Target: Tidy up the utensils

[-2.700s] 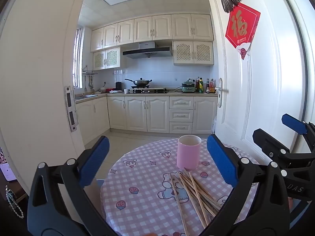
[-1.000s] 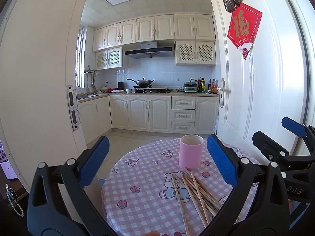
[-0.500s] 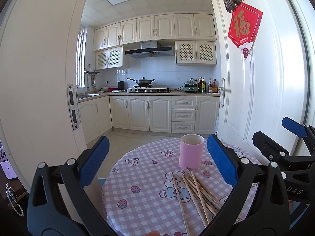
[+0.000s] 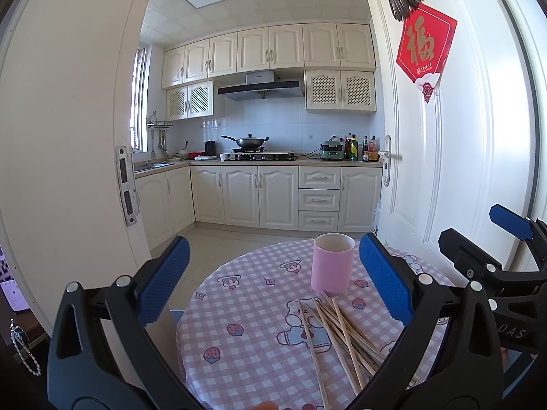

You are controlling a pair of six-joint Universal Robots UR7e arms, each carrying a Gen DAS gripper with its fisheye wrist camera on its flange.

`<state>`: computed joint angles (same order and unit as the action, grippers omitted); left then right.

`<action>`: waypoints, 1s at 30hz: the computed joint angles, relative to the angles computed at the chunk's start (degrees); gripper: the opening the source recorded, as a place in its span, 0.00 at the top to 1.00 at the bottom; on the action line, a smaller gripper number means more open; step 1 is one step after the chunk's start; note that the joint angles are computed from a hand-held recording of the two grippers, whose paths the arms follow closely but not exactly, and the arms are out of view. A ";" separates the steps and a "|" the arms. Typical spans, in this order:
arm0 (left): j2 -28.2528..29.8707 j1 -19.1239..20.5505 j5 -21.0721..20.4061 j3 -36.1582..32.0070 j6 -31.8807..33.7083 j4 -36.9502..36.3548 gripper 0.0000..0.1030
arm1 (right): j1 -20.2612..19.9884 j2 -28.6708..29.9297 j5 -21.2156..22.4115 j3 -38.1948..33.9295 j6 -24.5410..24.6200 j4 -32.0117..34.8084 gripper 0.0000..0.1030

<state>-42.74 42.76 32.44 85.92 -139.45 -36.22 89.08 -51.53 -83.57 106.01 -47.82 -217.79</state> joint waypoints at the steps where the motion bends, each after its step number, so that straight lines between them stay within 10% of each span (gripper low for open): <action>1: -0.06 -0.01 0.06 0.13 -0.02 -0.09 0.06 | 0.01 0.00 -0.03 0.00 0.06 0.07 0.06; 30: 2.63 1.89 0.09 -4.92 -4.20 6.12 0.06 | -0.30 1.66 -1.07 -2.78 0.55 2.80 0.06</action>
